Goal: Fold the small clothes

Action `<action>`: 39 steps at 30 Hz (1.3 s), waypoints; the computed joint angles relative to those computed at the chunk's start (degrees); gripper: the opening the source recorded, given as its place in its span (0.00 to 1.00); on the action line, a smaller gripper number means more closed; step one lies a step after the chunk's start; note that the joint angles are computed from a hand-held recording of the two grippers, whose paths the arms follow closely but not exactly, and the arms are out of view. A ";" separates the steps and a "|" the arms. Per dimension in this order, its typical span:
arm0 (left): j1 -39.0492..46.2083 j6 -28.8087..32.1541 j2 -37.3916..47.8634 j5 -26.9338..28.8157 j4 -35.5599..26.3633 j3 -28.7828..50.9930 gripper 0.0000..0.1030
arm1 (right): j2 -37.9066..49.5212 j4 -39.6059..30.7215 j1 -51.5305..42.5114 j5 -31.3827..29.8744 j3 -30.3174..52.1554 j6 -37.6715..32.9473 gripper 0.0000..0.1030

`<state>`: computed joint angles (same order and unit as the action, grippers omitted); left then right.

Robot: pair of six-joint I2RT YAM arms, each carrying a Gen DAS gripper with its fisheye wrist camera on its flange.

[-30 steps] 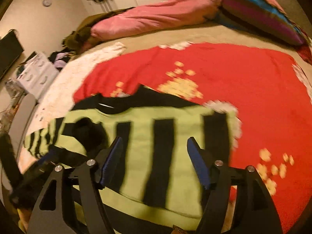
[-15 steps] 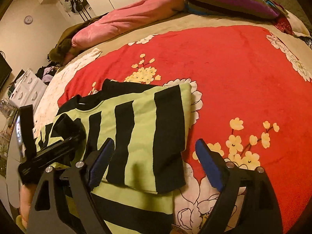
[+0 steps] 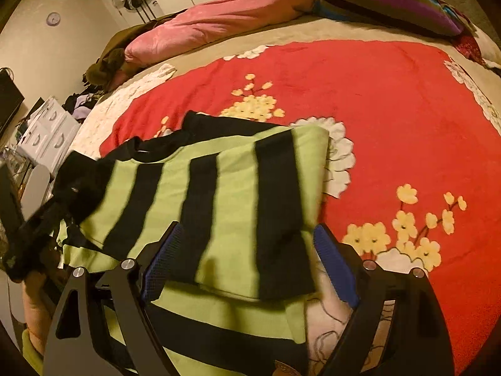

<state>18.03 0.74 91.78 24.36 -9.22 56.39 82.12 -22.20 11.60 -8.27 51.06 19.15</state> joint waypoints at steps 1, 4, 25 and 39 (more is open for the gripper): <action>1.02 0.53 -0.22 0.79 -0.14 0.23 0.18 | 0.34 -0.12 0.66 0.55 0.37 0.21 0.82; 3.17 1.72 1.52 2.62 -0.97 1.26 0.18 | 1.44 -0.08 2.75 2.45 1.02 0.16 0.82; 8.93 -0.34 1.50 -2.36 -2.72 2.22 0.56 | 9.54 0.48 7.20 4.84 7.17 3.00 0.82; -0.34 6.14 -6.49 -3.76 -4.95 -0.58 0.50 | 7.54 2.35 7.07 7.87 5.02 2.04 0.82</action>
